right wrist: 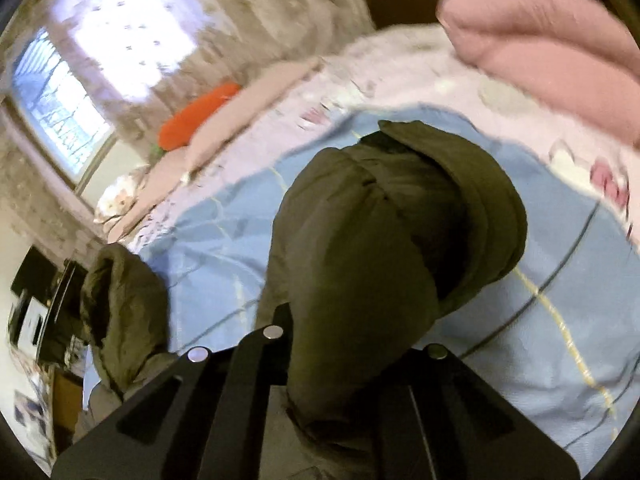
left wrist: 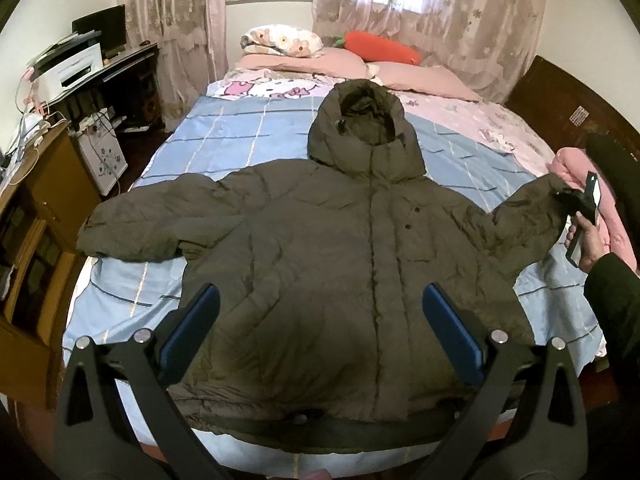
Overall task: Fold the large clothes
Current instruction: 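Grasp the jacket sleeve cuff with the right tool and lift it, then carry the held sleeve with the right tool across the jacket body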
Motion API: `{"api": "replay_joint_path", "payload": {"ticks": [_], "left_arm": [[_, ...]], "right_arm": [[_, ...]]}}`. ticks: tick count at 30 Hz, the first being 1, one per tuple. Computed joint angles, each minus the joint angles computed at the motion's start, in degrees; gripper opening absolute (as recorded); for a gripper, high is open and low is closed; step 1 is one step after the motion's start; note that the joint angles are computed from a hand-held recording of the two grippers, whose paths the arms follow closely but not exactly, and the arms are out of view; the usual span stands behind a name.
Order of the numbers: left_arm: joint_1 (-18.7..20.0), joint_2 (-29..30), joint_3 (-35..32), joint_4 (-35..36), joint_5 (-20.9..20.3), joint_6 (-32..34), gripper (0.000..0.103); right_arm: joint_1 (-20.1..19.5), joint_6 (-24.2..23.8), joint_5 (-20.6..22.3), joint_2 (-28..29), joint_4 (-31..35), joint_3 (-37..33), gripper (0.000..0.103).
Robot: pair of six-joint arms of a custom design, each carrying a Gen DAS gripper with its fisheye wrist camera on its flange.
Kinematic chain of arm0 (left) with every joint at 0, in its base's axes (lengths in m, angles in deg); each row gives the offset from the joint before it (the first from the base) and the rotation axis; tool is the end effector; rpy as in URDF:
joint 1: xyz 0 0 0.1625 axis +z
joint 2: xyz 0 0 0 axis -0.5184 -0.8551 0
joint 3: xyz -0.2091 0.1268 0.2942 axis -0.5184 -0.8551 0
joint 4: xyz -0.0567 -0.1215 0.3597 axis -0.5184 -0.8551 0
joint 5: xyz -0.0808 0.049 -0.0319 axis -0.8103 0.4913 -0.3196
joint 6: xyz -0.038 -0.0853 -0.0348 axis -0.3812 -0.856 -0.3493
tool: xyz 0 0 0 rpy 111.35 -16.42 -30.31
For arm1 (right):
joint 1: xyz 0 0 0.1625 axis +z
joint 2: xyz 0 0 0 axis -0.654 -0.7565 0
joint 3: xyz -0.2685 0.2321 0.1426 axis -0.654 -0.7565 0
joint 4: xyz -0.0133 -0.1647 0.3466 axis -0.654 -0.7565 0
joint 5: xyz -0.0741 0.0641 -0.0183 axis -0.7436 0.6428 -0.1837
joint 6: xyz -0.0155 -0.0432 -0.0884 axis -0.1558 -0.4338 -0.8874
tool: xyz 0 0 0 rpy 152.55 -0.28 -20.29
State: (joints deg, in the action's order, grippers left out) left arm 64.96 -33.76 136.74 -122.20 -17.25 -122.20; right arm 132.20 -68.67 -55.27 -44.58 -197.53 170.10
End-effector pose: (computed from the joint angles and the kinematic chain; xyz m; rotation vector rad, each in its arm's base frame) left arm -0.2937 -0.4496 0.4148 0.4448 2.3536 -0.8244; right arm 0.0983 -0.6129 0.4375 -0.3044 -2.3040 1.3626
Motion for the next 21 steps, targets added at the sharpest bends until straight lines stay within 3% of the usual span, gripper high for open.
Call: {"api": "replay_joint_path", "payload": {"ticks": [4,9,14,21], "left_arm": [[-1.0,-1.1,0.3,-0.1,-0.2,0.3,0.101],[-2.4,-3.0,0.6,0.5,0.0,0.0,0.101],[-3.2,-4.7,0.1,1.7,-0.2,-1.6,0.101],[-4.4,-5.5,-0.2,3.8,0.7,-2.5,0.101]], "right_arm": [[5.4,-5.4,-3.9,1.5,-2.7,-2.4,0.005],[11.0,-7.4,-8.0,3.5,-1.0,-6.0,0.005],[17.4,-13.3,-15.5,8.4,-2.4,-11.6,0.005],[23.2,-17.3,-21.4,15.4,-0.6,-19.6,0.005]]}}
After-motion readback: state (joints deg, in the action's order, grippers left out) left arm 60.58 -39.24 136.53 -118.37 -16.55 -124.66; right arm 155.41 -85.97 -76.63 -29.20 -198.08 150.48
